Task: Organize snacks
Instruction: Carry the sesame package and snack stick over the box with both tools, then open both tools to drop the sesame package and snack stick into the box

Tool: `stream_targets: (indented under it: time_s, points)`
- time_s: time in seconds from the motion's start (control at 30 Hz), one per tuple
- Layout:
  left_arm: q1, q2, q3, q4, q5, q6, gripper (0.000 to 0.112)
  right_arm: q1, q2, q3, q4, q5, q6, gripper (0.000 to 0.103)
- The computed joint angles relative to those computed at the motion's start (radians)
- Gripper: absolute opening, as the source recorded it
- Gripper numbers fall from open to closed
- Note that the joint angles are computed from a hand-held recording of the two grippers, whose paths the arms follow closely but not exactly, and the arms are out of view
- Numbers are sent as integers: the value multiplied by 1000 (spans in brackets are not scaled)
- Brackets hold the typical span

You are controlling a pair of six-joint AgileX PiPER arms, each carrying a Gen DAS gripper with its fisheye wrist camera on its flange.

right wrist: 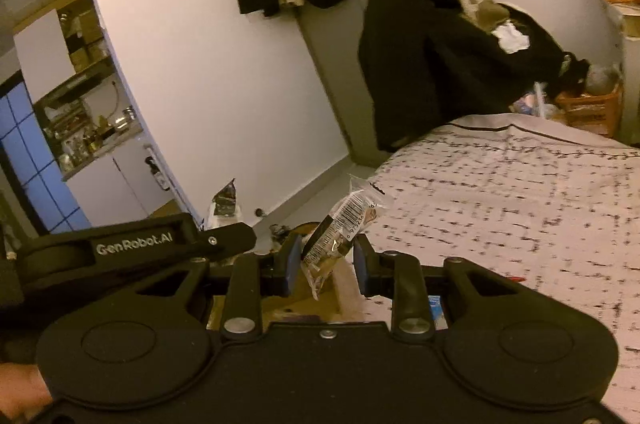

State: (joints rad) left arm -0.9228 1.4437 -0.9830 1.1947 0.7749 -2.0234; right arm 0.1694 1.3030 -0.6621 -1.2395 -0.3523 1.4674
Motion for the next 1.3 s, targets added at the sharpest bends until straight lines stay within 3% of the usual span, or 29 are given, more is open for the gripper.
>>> stream_targets:
  time_s: [0.3,0.43,0.5,0.63,0.9,0.97,1.1,1.3]
  points:
    - [133,-52,77,30,-76,-3,46,94,138,-169,-63,38,140,28]
    - [201,-74,110,41,-108,5,46,99,184,-153,145,-46,-69,28]
    - [242,-84,127,47,-145,17,46,100,202,-148,183,-72,-98,28]
    - [309,-73,128,37,-221,94,46,96,242,-159,175,-84,-119,28]
    - [368,-3,131,60,-342,83,46,107,303,-171,158,-61,-100,28]
    - [369,13,136,78,-342,55,47,110,309,-174,157,-62,-99,28]
    - [372,10,165,133,-324,-33,59,133,323,-178,174,-43,-127,28]
    - [380,-26,187,77,-278,-10,60,162,347,-189,184,-31,-162,28]
